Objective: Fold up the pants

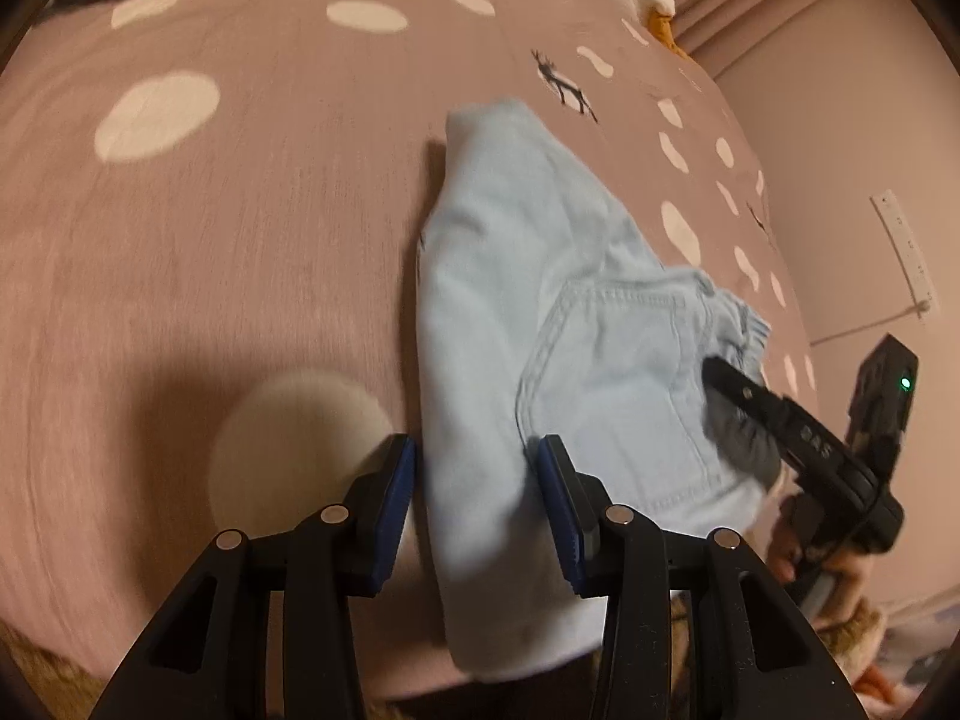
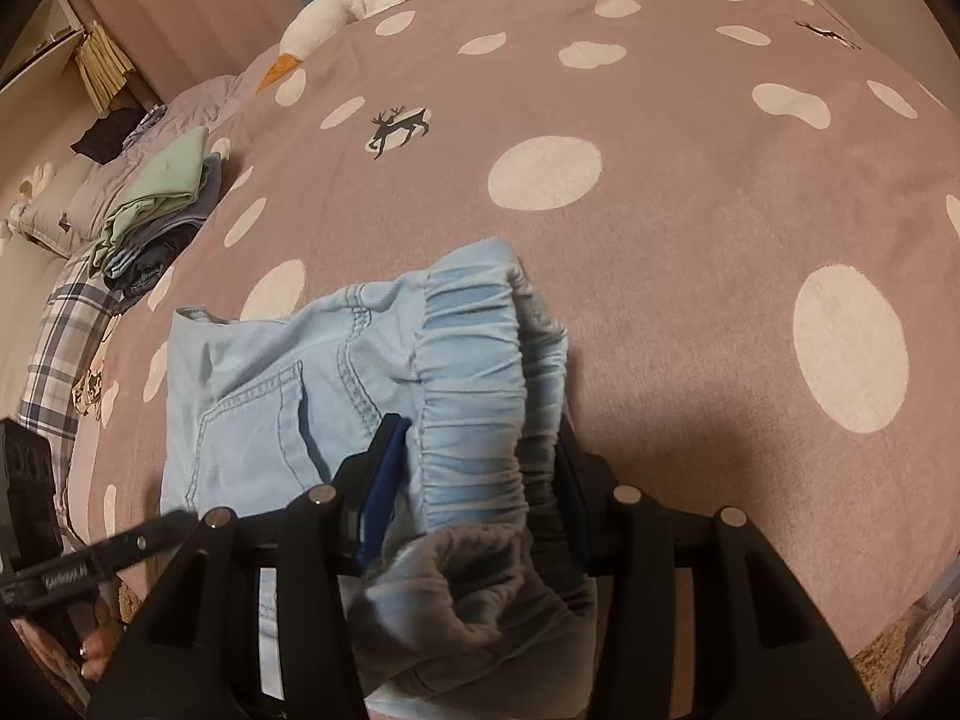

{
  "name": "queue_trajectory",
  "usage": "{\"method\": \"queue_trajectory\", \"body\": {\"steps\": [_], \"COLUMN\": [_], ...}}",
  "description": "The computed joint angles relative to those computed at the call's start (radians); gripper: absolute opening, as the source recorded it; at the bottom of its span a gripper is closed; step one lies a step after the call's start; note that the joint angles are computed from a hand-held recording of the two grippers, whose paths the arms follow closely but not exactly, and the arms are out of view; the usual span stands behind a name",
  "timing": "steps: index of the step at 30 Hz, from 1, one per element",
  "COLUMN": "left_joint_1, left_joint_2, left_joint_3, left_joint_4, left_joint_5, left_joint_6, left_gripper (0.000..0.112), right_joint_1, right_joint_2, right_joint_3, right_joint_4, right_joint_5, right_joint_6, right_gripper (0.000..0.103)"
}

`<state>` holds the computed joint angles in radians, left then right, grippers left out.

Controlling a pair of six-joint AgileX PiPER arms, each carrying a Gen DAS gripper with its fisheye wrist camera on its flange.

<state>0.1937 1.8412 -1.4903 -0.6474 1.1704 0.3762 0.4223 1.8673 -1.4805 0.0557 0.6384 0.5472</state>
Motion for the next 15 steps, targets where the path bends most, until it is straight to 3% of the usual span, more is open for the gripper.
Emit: {"method": "queue_trajectory", "body": {"steps": [6, 8, 15], "left_joint_1": [0.027, 0.028, 0.021], "left_joint_2": [-0.037, -0.049, -0.053], "left_joint_3": [0.056, 0.069, 0.07], "left_joint_4": [-0.022, -0.017, -0.007], "left_joint_5": [0.032, 0.033, 0.042], "left_joint_6": [0.012, 0.013, -0.001], "left_gripper": [0.043, 0.043, 0.043], "right_joint_1": [0.011, 0.019, 0.007], "right_joint_2": [-0.004, -0.004, -0.083], "right_joint_3": [-0.005, -0.008, 0.11], "right_joint_4": [-0.047, -0.084, 0.029], "right_joint_5": [0.025, 0.056, 0.019], "right_joint_6": [0.038, 0.079, -0.019], "right_gripper": [0.054, 0.07, 0.066]}}
